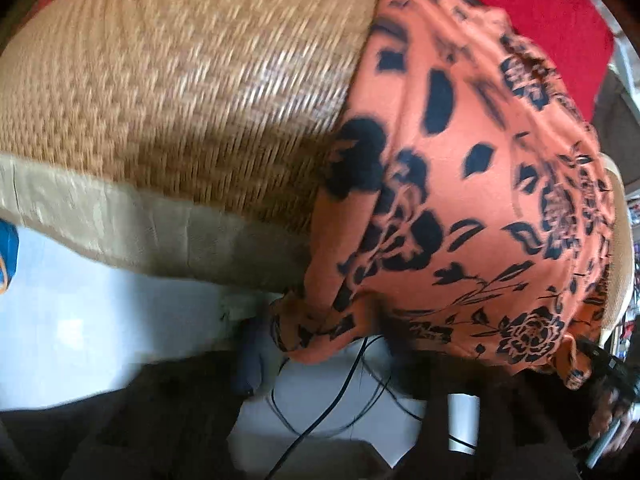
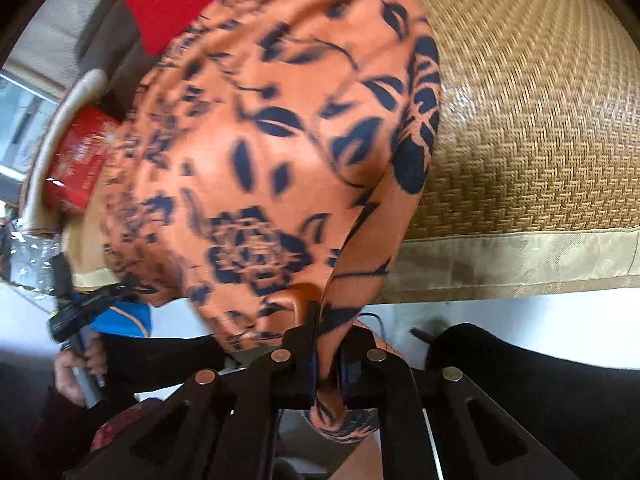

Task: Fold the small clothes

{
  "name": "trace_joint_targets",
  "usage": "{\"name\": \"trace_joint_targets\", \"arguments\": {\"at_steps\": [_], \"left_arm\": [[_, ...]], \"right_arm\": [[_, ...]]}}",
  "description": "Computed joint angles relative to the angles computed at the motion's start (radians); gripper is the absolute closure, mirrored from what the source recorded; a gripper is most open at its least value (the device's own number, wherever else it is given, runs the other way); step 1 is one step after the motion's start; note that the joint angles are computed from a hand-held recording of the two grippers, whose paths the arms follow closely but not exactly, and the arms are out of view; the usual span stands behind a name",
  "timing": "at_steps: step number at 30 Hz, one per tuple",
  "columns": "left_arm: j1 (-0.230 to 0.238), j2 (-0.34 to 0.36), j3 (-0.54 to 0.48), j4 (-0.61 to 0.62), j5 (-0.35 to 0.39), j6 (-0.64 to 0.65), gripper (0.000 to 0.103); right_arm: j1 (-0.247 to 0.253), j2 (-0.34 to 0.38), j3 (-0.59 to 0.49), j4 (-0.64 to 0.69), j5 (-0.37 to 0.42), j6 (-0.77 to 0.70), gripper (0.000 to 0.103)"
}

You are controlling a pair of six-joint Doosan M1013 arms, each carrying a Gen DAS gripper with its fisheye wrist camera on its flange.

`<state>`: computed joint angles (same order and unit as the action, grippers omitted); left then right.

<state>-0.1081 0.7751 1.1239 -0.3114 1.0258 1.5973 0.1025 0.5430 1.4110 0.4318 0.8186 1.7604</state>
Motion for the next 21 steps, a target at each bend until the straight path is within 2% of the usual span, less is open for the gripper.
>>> {"name": "trace_joint_targets", "arguments": {"at_steps": [4,5,6,7,9,13,18,21], "left_arm": [[0.003,-0.005,0.008,-0.003,-0.008,0.039,0.027],[0.002,-0.011,0.02,-0.002,-0.027,0.043,0.051],[0.001,-0.008,0.019,-0.01,-0.018,0.049,0.091],[0.006,0.005,0.002,-0.032,0.012,0.062,0.096],[0.006,-0.001,0.011,-0.047,0.001,0.075,0.096],[0.026,-0.037,0.049,-0.207,-0.021,0.177,0.097],[0.046,-0.076,0.064,-0.38,-0.008,0.314,0.097],[0.067,-0.072,0.022,-0.492,0.025,0.357,0.097]], "right_arm": [[-0.01,-0.033,0.025,0.074,-0.022,-0.073,0.095],[-0.011,-0.042,0.034,0.084,-0.03,-0.082,0.095],[-0.011,-0.046,0.033,0.087,-0.031,-0.082,0.095],[-0.013,-0.05,0.037,0.094,-0.034,-0.088,0.095],[-0.02,-0.054,0.038,0.098,-0.026,-0.085,0.095],[-0.032,-0.056,0.038,0.136,-0.022,-0.104,0.095],[-0.045,-0.077,0.037,0.277,-0.049,-0.217,0.095],[-0.058,-0.095,0.027,0.369,-0.069,-0.3,0.095]]}}
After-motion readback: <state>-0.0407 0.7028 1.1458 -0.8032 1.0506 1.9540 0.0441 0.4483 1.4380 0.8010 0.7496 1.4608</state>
